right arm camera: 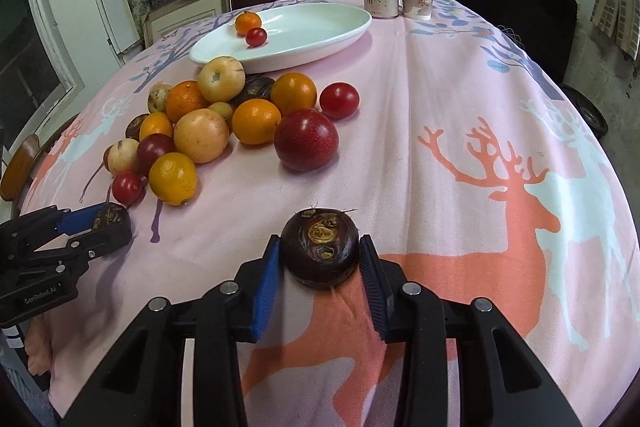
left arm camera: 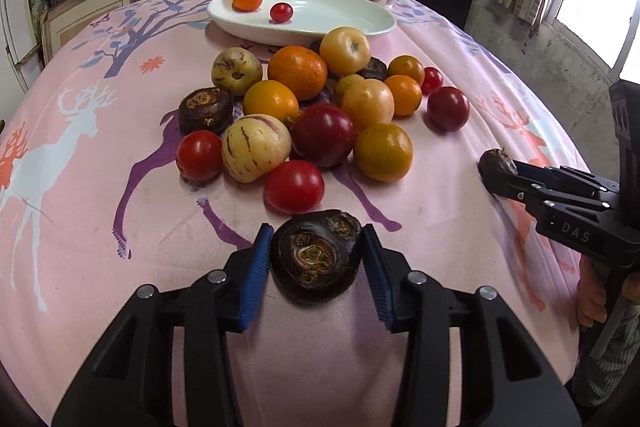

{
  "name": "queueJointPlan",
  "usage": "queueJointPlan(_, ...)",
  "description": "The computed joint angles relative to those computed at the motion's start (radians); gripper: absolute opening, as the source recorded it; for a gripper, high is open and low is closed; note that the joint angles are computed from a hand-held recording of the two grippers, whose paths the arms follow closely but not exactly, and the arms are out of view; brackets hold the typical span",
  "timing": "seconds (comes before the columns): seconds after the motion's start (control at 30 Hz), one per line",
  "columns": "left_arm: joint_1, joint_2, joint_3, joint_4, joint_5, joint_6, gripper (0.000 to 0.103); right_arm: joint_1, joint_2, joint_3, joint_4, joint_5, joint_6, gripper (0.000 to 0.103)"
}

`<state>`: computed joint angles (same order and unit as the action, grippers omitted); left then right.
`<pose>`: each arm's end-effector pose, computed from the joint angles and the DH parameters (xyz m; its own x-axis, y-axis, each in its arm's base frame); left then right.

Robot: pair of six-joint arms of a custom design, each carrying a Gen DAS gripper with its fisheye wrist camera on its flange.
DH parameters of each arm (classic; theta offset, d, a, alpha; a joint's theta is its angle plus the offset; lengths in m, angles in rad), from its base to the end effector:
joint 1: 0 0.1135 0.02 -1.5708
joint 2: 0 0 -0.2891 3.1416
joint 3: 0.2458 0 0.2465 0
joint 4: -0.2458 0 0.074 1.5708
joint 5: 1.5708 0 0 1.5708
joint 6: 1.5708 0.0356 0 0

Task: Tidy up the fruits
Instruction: 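Grasp a dark purple fruit with the right tool while the left tool grasps another, then carry both dark purple fruits onto the white plate and open both tools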

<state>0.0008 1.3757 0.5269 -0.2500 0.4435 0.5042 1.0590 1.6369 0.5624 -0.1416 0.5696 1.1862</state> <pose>0.2153 -0.0151 0.1628 -0.6859 0.4358 -0.5827 0.6005 0.7913 -0.1150 0.1352 0.2014 0.1228 -0.7678 0.2269 -0.5991 0.1847 0.9739 0.1322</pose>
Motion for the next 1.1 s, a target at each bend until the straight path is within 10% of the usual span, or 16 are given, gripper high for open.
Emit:
queueJointPlan(0.53,-0.020,-0.059,0.115,0.040,0.009,-0.102,0.044,-0.025,-0.041,0.131,-0.120,0.130,-0.127,0.040)
queueJointPlan(1.1,-0.188,0.541,0.781,-0.007,-0.131,-0.321,0.044,-0.503,0.242,0.502,0.044,-0.142,-0.541,0.040)
